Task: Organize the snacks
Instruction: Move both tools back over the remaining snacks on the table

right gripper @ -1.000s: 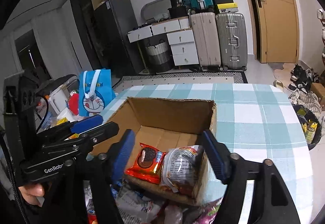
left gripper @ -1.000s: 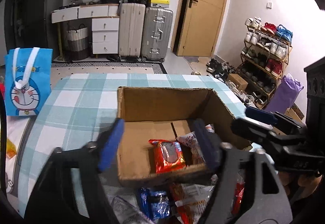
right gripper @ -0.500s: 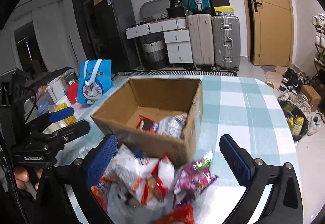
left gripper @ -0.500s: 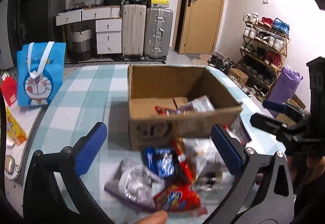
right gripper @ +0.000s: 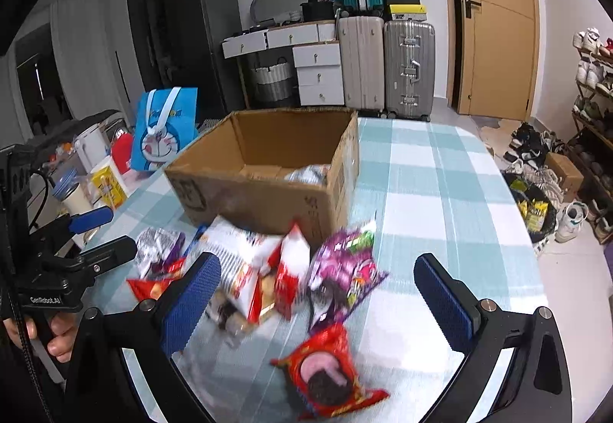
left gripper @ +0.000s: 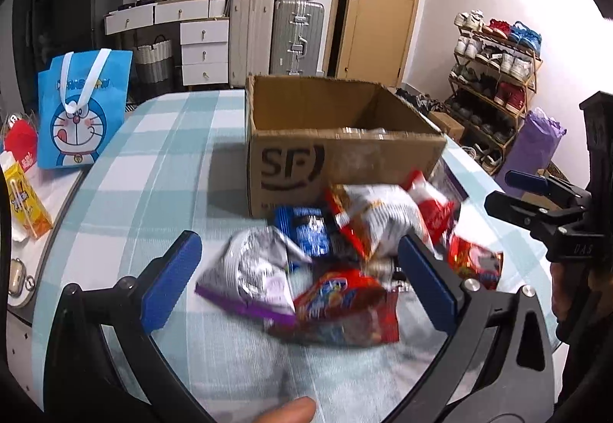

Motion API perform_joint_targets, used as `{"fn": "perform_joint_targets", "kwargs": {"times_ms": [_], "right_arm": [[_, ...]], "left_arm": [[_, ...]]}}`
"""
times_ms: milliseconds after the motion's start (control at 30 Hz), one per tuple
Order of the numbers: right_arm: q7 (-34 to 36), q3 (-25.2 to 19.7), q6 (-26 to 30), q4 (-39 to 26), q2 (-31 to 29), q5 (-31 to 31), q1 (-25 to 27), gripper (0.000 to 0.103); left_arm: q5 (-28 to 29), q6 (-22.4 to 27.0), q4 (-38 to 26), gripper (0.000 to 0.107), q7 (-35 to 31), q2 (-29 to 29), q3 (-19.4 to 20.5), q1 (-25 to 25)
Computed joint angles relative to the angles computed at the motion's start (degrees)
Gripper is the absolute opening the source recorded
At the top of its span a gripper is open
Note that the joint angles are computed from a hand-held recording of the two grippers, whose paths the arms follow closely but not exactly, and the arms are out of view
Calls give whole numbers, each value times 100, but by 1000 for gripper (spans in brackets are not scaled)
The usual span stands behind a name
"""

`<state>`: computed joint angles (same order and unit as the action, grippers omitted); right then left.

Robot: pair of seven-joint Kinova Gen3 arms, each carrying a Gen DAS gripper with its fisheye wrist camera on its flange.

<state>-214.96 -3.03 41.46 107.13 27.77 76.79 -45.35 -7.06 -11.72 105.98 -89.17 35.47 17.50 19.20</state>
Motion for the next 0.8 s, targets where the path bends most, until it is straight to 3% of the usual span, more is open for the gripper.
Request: {"fn": "perform_joint_targets", "kwargs": {"times_ms": [133,433,667,800], "right_arm": [[-441,-82,-47,245,6,155,-108,102],[-456,-187,81,393,19,-36,-228,102],[255,-192,-456,417,29,-416,4,102],[221,3,-994,477,147,-335,58,102]], "left_arm": [[3,95,-7,102,-24,26,-22,34],[38,277,-64,102,-72,114,60,49],[85,339,-165,102,-149,247,30,130],[104,442,-247,102,-186,315,70,108]]}}
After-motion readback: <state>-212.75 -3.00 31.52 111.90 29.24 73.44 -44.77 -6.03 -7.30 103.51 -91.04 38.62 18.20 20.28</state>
